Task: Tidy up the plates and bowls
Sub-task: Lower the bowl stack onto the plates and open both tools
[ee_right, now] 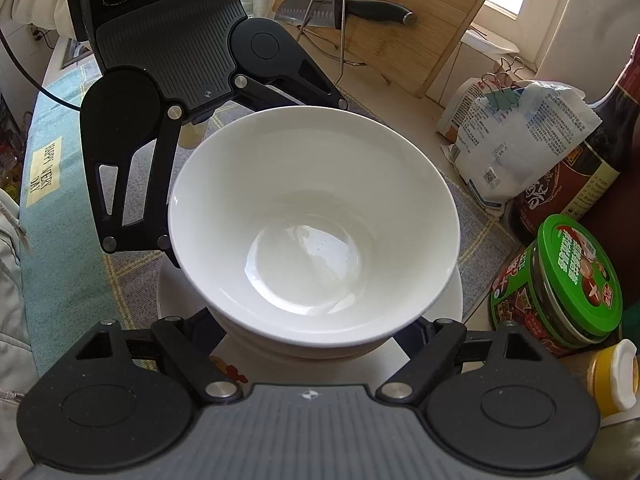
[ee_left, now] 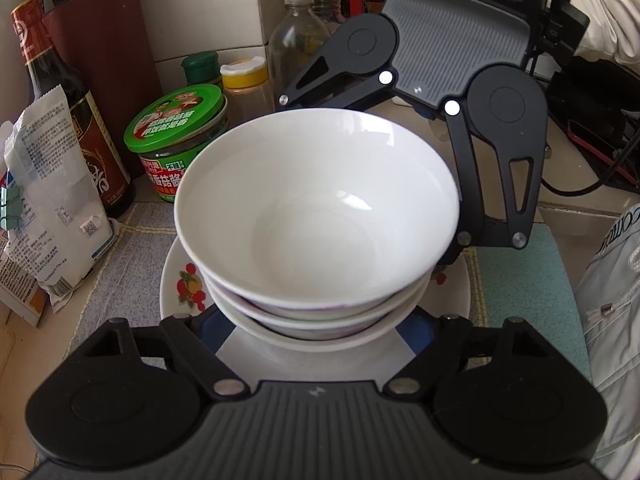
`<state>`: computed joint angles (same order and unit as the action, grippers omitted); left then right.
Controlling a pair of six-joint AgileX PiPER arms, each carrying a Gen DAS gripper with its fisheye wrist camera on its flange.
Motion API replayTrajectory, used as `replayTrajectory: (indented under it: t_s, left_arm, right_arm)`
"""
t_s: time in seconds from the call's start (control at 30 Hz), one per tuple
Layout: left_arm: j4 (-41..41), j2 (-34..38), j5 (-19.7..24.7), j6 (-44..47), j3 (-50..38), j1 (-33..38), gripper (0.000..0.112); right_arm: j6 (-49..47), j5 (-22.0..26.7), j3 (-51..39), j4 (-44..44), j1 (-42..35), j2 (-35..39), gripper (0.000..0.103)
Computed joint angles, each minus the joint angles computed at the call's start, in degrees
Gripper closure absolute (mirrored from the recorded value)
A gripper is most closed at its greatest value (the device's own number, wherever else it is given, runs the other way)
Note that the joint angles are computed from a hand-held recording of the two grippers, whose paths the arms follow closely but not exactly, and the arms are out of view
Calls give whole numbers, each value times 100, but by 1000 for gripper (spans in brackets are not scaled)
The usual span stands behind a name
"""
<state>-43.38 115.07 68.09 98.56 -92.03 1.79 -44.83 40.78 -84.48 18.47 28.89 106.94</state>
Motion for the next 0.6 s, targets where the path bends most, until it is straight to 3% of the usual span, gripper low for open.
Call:
replayTrajectory:
  t_s: [0.17,0.23,0.3,0.43,0.6]
  left_arm:
    - [-52,69,41,-35,-40,51,27]
    - [-117,12,-50,77,87,72,27]
    - [-171,-22,-111,126,174,86,27]
    - [-408,-274,-439,487,614,158,18]
    - [-807,-608,-618,687,1072,383,17]
  right_arm:
    - [-84,-112,122,79,2,-75,13]
    - [-113,-46,90,253,-44,-74,10]
    - [-164,-138,144,352,-54,-103,0]
    - [15,-225,208,158,10,-133,0]
    - [169,-350,364,10,32,-224,0]
